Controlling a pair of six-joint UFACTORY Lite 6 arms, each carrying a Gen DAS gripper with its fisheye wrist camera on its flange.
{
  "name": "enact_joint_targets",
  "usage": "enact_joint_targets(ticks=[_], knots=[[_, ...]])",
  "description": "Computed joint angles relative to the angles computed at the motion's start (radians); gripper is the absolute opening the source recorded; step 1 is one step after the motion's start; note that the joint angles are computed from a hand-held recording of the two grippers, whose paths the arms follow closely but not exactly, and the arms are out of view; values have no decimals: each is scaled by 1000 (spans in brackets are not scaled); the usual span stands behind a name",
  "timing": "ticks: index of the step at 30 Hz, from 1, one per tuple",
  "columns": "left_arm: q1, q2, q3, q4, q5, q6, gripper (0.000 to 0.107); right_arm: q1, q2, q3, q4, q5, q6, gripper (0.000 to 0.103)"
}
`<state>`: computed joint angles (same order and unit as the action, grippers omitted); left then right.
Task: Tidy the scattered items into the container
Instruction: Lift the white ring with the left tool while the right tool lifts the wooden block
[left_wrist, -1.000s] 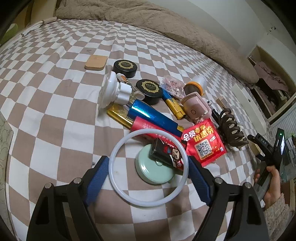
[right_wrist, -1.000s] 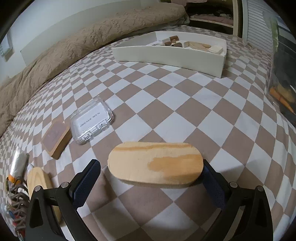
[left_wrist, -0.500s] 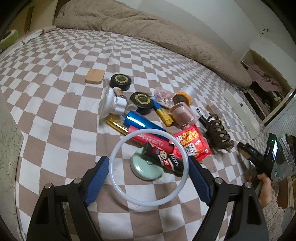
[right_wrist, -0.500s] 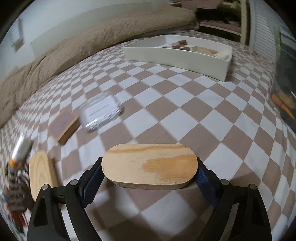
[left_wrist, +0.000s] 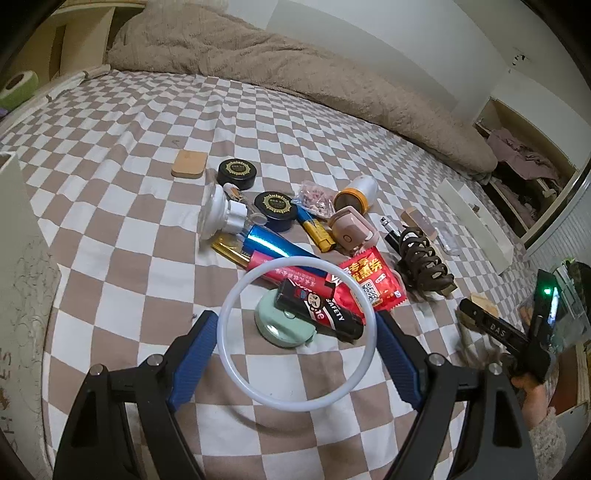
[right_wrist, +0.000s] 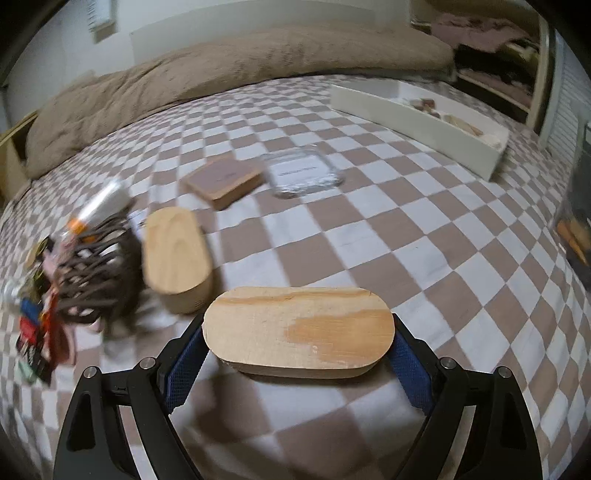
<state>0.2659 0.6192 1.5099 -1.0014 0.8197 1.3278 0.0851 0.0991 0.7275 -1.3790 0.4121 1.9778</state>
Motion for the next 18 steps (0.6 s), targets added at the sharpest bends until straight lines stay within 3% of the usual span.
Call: enact_joint_targets(ticks=[18], knots=[[80,-170,-188,-47,18,146,84,385,-216,-111,157,184,51,91]])
